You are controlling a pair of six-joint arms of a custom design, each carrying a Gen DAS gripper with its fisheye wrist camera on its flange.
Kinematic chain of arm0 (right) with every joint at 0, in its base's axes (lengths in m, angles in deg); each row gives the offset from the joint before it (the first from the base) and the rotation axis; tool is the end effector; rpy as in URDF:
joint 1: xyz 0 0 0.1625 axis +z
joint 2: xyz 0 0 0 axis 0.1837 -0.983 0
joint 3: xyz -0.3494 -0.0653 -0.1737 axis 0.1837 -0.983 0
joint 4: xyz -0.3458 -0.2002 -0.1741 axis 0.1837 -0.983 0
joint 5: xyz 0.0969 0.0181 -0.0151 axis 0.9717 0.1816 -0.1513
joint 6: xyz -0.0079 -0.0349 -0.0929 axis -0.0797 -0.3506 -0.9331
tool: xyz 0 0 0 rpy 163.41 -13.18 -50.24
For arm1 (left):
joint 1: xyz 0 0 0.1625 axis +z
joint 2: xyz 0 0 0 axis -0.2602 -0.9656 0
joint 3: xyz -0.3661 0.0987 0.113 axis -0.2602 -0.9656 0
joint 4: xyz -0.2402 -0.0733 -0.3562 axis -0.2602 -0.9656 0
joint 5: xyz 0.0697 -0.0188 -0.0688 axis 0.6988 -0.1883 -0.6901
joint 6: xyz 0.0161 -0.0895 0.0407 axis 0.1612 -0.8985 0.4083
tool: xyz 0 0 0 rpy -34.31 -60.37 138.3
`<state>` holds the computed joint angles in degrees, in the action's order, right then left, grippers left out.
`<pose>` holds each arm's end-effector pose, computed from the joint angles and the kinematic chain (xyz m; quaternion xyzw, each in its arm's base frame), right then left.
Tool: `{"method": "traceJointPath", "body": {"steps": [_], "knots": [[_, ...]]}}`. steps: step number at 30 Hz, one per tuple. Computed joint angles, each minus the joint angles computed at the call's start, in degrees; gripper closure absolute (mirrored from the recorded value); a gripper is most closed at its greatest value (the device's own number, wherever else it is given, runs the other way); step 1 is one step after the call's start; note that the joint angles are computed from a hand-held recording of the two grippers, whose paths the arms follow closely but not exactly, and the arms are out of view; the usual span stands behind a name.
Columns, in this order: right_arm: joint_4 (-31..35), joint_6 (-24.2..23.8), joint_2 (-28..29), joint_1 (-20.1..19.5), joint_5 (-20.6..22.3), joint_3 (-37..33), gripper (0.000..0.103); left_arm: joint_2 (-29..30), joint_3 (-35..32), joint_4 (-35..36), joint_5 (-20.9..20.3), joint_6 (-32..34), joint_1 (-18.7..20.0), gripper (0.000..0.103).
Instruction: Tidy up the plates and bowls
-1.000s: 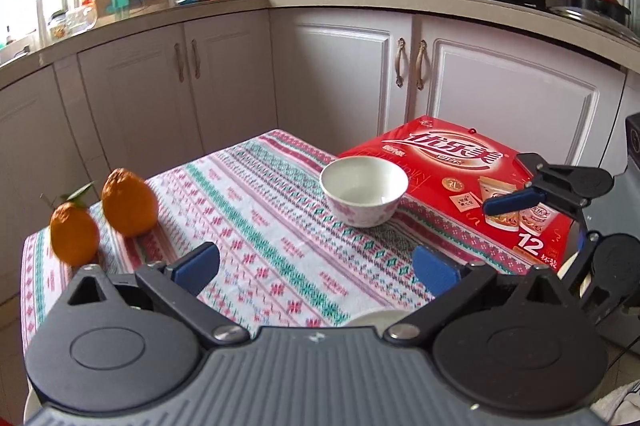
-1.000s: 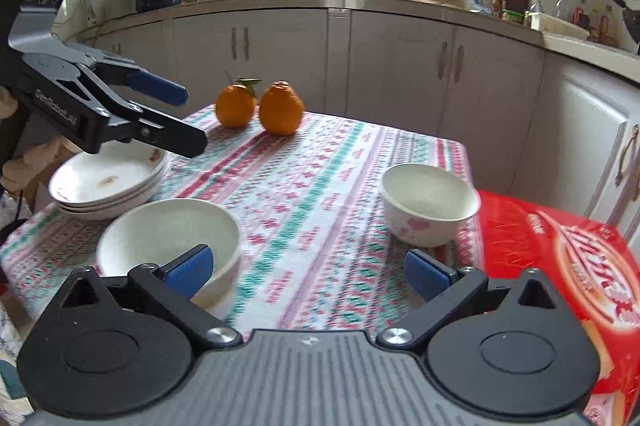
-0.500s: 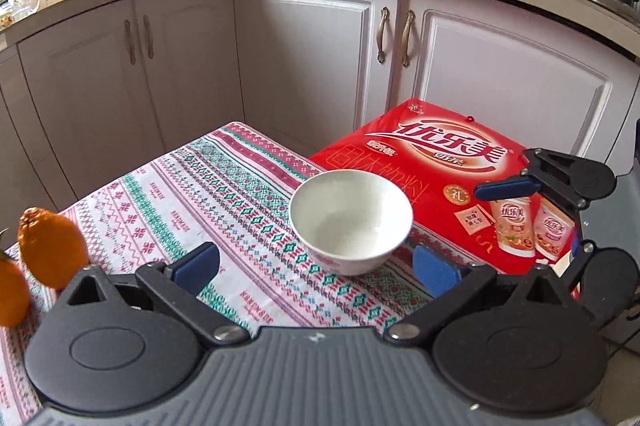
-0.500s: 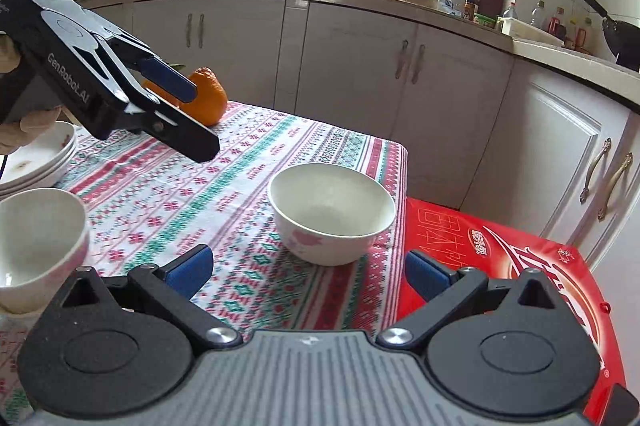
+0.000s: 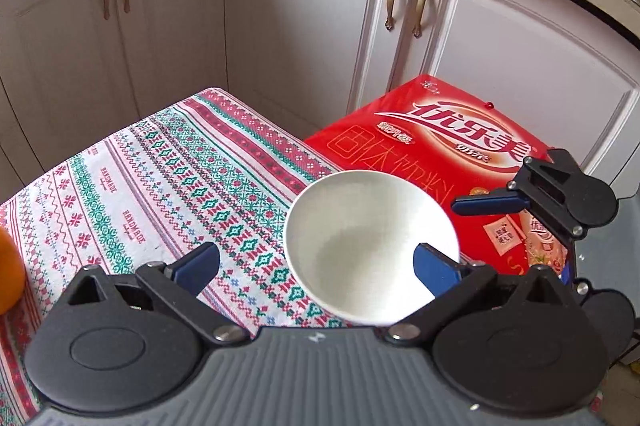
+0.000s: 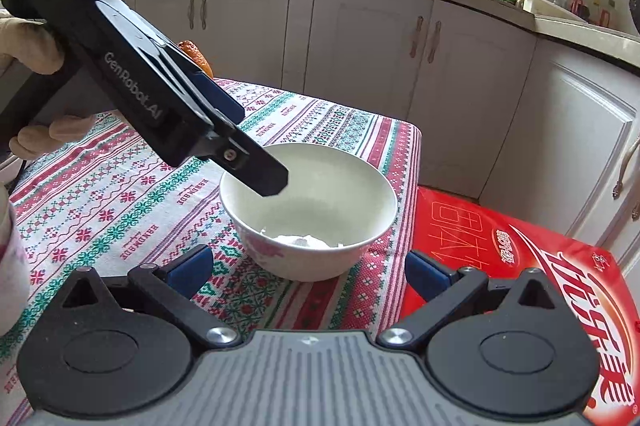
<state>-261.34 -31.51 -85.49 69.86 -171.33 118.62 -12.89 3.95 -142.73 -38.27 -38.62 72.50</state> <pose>0.0208 -0.5692 0.1817 0.3139 -0.8184 0.3513 0.3291 -0.2565 -0.7040 -0.0270 0.4788 0.8550 -0.1372 0.1447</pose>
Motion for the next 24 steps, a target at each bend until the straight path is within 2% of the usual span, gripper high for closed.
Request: {"method": "traceJointPath", "body": {"steps": [7,11,15,17,19,24], "knots": [[1.49,-0.5,0.66,-0.74,1.57,-1.57,0.002,2.49,-3.5,3.26,-0.95,-0.17,0.27,0.004],[2.13,-0.61,0.11,-0.98,2.35,-1.51,0.006,3.07,-4.58,4.95,-1.75,0.22,0.25,0.017],[2.78,-0.94,-0.14,-1.03,2.95,-1.56,0.011,3.43,-5.18,5.81,-1.89,0.27,0.3,0.021],[3.37,-0.83,-0.32,-1.07,3.32,-1.63,0.014,3.56,-5.5,6.23,-2.1,0.09,0.34,0.028],[3.3,-0.95,-0.42,-1.13,3.42,-1.47,0.014,3.67,-5.87,6.82,-2.38,0.18,0.41,0.03],[3.47,-0.86,-0.44,-1.13,3.5,-1.55,0.014,3.91,-6.65,8.09,-2.95,0.55,0.45,0.04]]}}
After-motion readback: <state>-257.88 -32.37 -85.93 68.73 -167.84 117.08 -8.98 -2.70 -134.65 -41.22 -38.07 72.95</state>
